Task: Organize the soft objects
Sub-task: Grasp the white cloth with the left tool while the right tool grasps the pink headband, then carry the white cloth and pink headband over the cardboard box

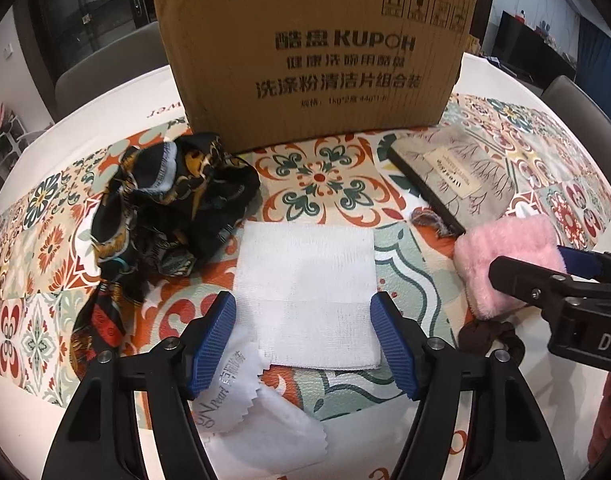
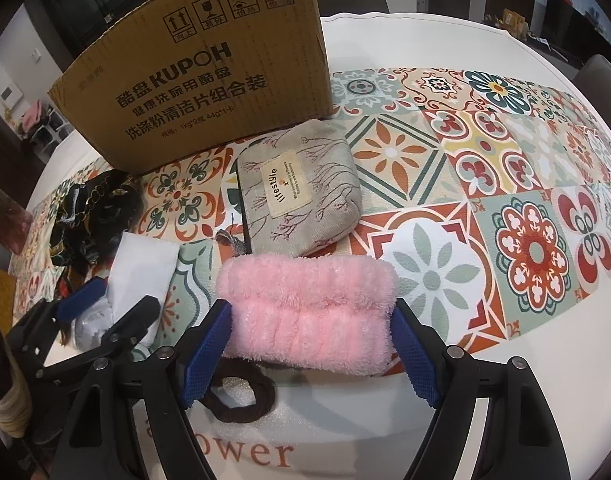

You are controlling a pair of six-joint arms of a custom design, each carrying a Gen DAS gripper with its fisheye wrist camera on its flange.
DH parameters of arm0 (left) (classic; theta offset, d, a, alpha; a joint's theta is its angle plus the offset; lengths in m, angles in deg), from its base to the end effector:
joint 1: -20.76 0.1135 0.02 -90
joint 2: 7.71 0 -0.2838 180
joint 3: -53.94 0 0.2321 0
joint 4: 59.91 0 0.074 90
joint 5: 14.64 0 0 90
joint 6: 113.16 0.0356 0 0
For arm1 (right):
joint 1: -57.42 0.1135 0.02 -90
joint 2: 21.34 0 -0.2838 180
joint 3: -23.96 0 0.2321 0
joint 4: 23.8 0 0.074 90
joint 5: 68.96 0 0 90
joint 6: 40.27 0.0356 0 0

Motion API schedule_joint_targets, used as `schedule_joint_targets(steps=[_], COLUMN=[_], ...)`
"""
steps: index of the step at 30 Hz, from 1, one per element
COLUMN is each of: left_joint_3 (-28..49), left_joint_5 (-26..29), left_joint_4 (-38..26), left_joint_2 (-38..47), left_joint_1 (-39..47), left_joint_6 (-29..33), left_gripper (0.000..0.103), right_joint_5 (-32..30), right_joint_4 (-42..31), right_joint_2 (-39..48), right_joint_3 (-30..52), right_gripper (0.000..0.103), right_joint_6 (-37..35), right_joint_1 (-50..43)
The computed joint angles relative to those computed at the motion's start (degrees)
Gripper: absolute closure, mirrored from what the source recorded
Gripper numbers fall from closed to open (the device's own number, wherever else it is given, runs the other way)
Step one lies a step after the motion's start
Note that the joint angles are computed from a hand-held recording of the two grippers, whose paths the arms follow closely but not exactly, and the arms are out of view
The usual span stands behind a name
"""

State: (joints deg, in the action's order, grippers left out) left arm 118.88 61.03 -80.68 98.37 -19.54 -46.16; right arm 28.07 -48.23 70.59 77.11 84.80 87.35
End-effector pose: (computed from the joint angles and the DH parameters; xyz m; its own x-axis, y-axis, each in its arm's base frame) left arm 0.2532 -0.2032 0.1378 -0.8295 0.2071 -0.5187 0.2321 0.9725 0.0170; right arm 0.2273 0.1258 0.1542 -0.8902 0.1455 -0.4317 0.0783 0.9824 0.1696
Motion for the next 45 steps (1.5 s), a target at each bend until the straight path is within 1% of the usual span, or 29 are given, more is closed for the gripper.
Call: schedule_joint_targets(steps=[2,5,7,8,10,11,13,15,16,23,27,30,37,45], left_joint_3=[-0.16,-0.50,-0.92,-0.61,-0.79,-0.83,-0.55,-0.32,-0.08,-0.09,-0.18,-0.25,-0.16,0.53], left_joint_5=[-0.23,0.06,0.25,0.21,0.24,0.29,0.10,0.37,0.25,-0.29,-0.90,-1.53,-4.22,-7.98], left_joint_4=[0.48,1.39,2.11,2.24,2.57,2.68,2.48,2.12,1.71,0.73,-0.11,-1.10,-3.93,-7.94], left_joint_2=[0.14,0.03,-0.21,0.08,-0.07,-0.12,-0.01,-0.10,-0.12,-2.20,-3.83,-5.47,-9.69,-14.95], left_joint_1=[-0.24,-0.29,-0.32,-0.51,-0.61,-0.62,-0.70,-0.69,-0.87,-2.67,-3.81,-4.80,-7.56,-10.43], left_joint_6=[-0.21,0.00,0.09,0.04,0.22,0.23,0.13,0.06,0.17,-0.65,-1.66,-2.68,-5.32,-7.96], left_gripper=[0.036,0.045,0.055,0.057,0.069,0.072,0.084,0.091,0.092,0.093,0.093,0.093,0.093,0.093], right_joint_5=[0.09,-0.16,-0.37,-0.43,-0.33,-0.23,0.18,0.09,0.28,-0.34,-1.39,-1.46,-1.03,-0.27], right_joint_4=[0.68,1.48,1.93,2.10,2.18,2.26,2.60,3.00,3.14,3.65,3.34,2.82,0.43,-4.26], right_joint_2=[-0.05,-0.15,-0.36,-0.44,-0.52,-0.60,-0.81,-1.17,-1.36,-3.82,-5.89,-7.63,-12.52,-19.00], right_joint_3=[-0.35,-0.86,-1.22,-1.38,-1.47,-1.55,-1.88,-2.28,-2.45,-3.94,-4.74,-5.31,-5.88,-4.53], right_gripper=[0.024,0.024,0.024,0.024,0.024,0.025,0.026,0.030,0.032,0.058,0.070,0.074,0.075,0.075], right_joint_6=[-0.06,-0.12,-0.03,0.01,0.10,0.12,0.13,0.39,0.47,-0.13,-0.50,-0.68,-0.85,-1.79], right_joint_1=[0.06,-0.11,-0.27,-0.27,-0.17,-0.04,0.21,0.29,0.30,-0.87,-1.97,-2.02,-1.18,-0.21])
